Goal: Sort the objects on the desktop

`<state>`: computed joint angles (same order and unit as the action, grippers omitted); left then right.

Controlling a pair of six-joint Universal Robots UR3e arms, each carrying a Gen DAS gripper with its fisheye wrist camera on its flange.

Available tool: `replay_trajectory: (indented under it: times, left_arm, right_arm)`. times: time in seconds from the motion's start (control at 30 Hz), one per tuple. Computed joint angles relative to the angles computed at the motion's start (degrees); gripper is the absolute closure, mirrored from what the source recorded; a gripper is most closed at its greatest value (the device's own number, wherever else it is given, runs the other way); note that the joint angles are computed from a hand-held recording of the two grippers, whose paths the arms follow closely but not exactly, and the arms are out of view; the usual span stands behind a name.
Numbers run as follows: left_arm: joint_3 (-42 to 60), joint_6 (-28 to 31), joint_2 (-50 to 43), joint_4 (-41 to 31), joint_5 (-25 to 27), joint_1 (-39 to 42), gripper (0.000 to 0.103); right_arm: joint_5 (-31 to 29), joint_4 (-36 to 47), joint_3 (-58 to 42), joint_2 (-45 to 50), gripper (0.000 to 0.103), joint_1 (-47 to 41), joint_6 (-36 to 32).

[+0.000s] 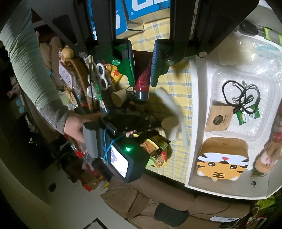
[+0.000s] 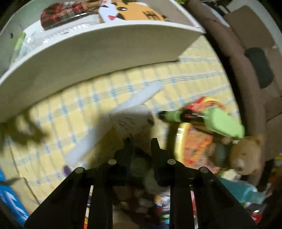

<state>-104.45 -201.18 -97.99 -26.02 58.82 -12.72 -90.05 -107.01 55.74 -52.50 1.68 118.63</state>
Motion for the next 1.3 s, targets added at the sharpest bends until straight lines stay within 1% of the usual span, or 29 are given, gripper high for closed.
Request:
replay_trajectory:
  times: [0.03, 0.1, 0.17, 0.27, 0.37, 0.4, 0.43, 0.47, 0.5, 0.6, 0.63, 0.67, 0.73, 0.77, 0.8, 0.83, 0.93, 1.0, 1.03, 1.07, 1.17, 1.2, 1.27, 1.3]
  left_arm:
    - [-0.2, -0.1, 0.2, 0.1, -0.2, 0.1, 0.087]
    - [-0.2, 0.0, 0.4, 0.1, 0.0, 0.1, 0.087]
    - [-0.3, 0.0, 0.5, 0.2, -0.2, 0.2, 0.087]
    - [-0.4, 0.1, 0.5, 0.2, -0.4, 0.3, 0.087]
    - [-0.7, 0.2, 0.8, 0.0, -0.6, 0.6, 0.087]
    - [-0.8, 0.3, 0.9, -0.1, -0.7, 0.7, 0.087]
    - [-1.1, 0.3, 1.1, -0.1, -1.0, 1.0, 0.087]
    - [-1.2, 0.3, 1.2, 0.0, -1.1, 1.0, 0.087]
    - [-1.3, 0.5, 1.4, -0.2, -1.3, 1.2, 0.087]
    - [-2.0, 0.3, 1.7, 0.5, -2.2, 2.0, 0.087]
    - [-2.4, 0.3, 2.0, 0.6, -2.8, 2.6, 0.087]
    - [-3.1, 0.2, 2.6, 0.9, -3.4, 3.3, 0.087]
    - [-4.5, 0.5, 4.5, 0.9, -4.4, 5.1, 0.087]
    - [-5.3, 0.6, 5.6, 0.9, -5.2, 6.3, 0.087]
    - [-6.3, 1.0, 7.0, 0.7, -6.4, 7.9, 0.087]
    - [-6.9, 1.1, 7.8, 0.6, -7.1, 8.9, 0.087]
    - [-9.2, 2.4, 11.7, -1.2, -8.9, 13.8, 0.087]
    - [-11.3, 2.2, 13.8, -0.9, -10.3, 16.7, 0.087]
    - [-12.3, 2.1, 14.6, -0.6, -11.4, 18.1, 0.087]
    - [-13.4, 1.9, 15.6, -0.2, -12.3, 19.2, 0.087]
    - [-14.0, 1.6, 15.7, 0.5, -12.4, 19.3, 0.087]
    - [-13.7, 1.6, 15.1, 0.6, -12.1, 19.0, 0.087]
    - [-12.7, 1.3, 13.9, 0.2, -10.7, 18.2, 0.087]
    - [-12.7, 1.4, 14.1, -0.3, -10.5, 18.3, 0.087]
  right_arm:
    - [1.3, -1.2, 1.6, -0.9, 0.084, -0.2, -0.1]
    - [-0.1, -6.7, 4.9, -1.6, 0.084, -0.1, 0.6]
    - [-4.4, -9.7, 5.2, -0.1, 0.084, 0.3, 0.9]
    - [-9.6, -14.7, 7.2, 1.2, 0.084, 1.4, -1.4]
    - [-12.6, -15.4, 5.7, 3.6, 0.084, 2.5, -3.6]
    - [-13.2, -14.3, 4.3, 4.5, 0.083, 2.9, -4.3]
    - [-13.8, -14.4, 4.4, 4.8, 0.079, 3.0, -5.2]
    - [-14.5, -13.9, 2.7, 6.4, 0.078, 3.4, -5.7]
    - [-14.9, -12.6, 1.3, 7.2, 0.076, 3.6, -6.1]
    - [-15.5, -8.6, -2.7, 8.9, 0.076, 3.7, -6.0]
    - [-15.0, -6.7, -4.5, 9.6, 0.076, 3.4, -5.3]
    - [-14.8, -7.0, -4.2, 9.3, 0.077, 3.3, -5.3]
    - [-14.1, -12.0, 1.3, 6.7, 0.080, 3.0, -6.1]
    - [-12.9, -13.1, 3.2, 5.3, 0.082, 2.6, -6.1]
    - [-11.1, -13.9, 5.2, 3.5, 0.087, 2.0, -5.4]
    - [-8.4, -12.7, 6.0, 1.5, 0.103, 1.0, -4.3]
    - [0.7, -10.2, 9.4, -4.6, 0.102, -2.6, -1.6]
    - [2.8, -10.3, 11.6, -6.9, 0.102, -3.9, -0.4]
    - [2.0, -9.8, 11.3, -7.1, 0.102, -3.6, 0.6]
    - [-0.1, -11.1, 11.4, -6.8, 0.102, -2.5, 0.6]
    - [-8.4, -16.8, 14.7, -6.6, 0.102, 2.2, -1.7]
    - [-10.0, -17.9, 15.3, -6.4, 0.099, 2.9, -2.1]
    - [-12.5, -18.1, 13.4, -3.9, 0.094, 3.6, -2.3]
    - [-13.3, -17.7, 11.7, -2.4, 0.088, 4.0, -1.9]
